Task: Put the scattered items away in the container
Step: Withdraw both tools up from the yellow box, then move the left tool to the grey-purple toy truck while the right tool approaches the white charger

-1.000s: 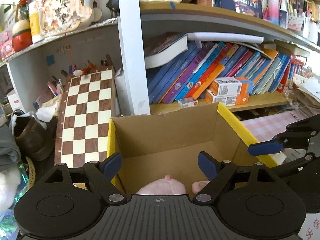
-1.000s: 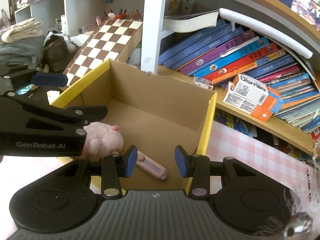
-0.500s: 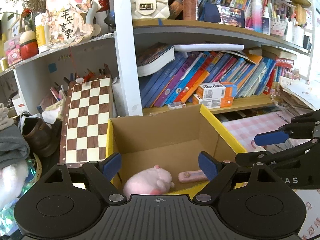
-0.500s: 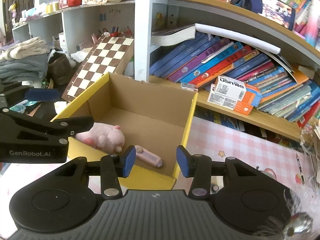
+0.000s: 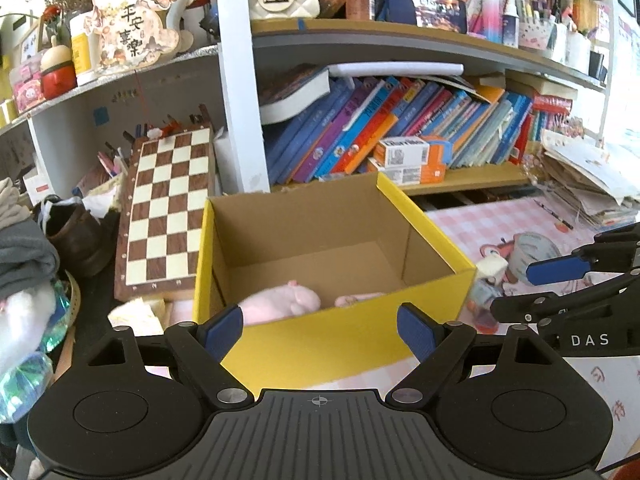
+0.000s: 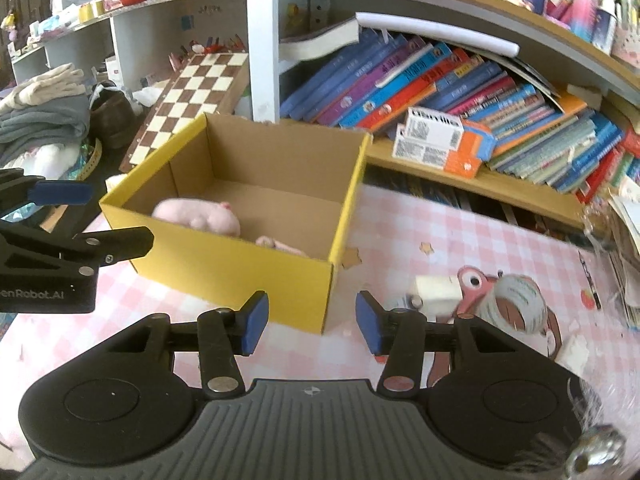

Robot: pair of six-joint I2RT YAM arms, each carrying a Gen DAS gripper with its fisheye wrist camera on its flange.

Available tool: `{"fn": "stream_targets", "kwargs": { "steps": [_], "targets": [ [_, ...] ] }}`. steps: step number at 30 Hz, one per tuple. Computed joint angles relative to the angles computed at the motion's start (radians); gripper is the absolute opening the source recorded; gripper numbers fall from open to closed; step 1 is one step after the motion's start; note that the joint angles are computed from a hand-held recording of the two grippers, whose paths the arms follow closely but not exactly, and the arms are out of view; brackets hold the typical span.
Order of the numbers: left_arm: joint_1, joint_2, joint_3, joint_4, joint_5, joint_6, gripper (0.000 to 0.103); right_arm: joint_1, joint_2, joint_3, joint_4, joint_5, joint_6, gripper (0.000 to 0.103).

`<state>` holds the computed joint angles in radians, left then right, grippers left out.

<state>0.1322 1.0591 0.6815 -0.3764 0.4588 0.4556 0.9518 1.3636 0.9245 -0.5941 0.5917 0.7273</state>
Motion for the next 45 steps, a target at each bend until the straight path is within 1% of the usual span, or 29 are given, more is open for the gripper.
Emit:
{"fn": "stream_targets", "kwargs": {
  "steps": [6,11,15,18,31,38,45],
  "targets": [
    [-0.009,-0.037,-0.026,-0.042,-0.009,0.012,0.087,0.033,-0.045,-0.053,-0.045,0.006,0.101,0.049],
    [-0.033,-0.061,-0.042,-0.077,-0.020,0.006,0.087,0.052,-0.067,-0.084,-0.076,0.012,0.174,0.056],
    [-0.071,-0.076,-0.056,-0.100,-0.036,-0.002,0.087,0.072,-0.073,-0.107,-0.096,0.008,0.239,0.065],
    [-0.102,-0.085,-0.065,-0.109,-0.056,-0.010,0.087,0.085,-0.072,-0.114,-0.115,0.007,0.277,0.066],
    [-0.222,-0.105,-0.091,-0.130,-0.141,-0.099,0.087,0.088,-0.113,-0.157,-0.136,0.015,0.293,0.073],
    [-0.296,-0.089,-0.088,-0.122,-0.201,-0.189,0.087,0.068,-0.164,-0.198,-0.154,0.012,0.291,0.075],
    [-0.395,-0.085,-0.089,-0.115,-0.271,-0.264,0.087,0.030,-0.238,-0.254,-0.148,-0.011,0.251,0.076]
  ]
}}
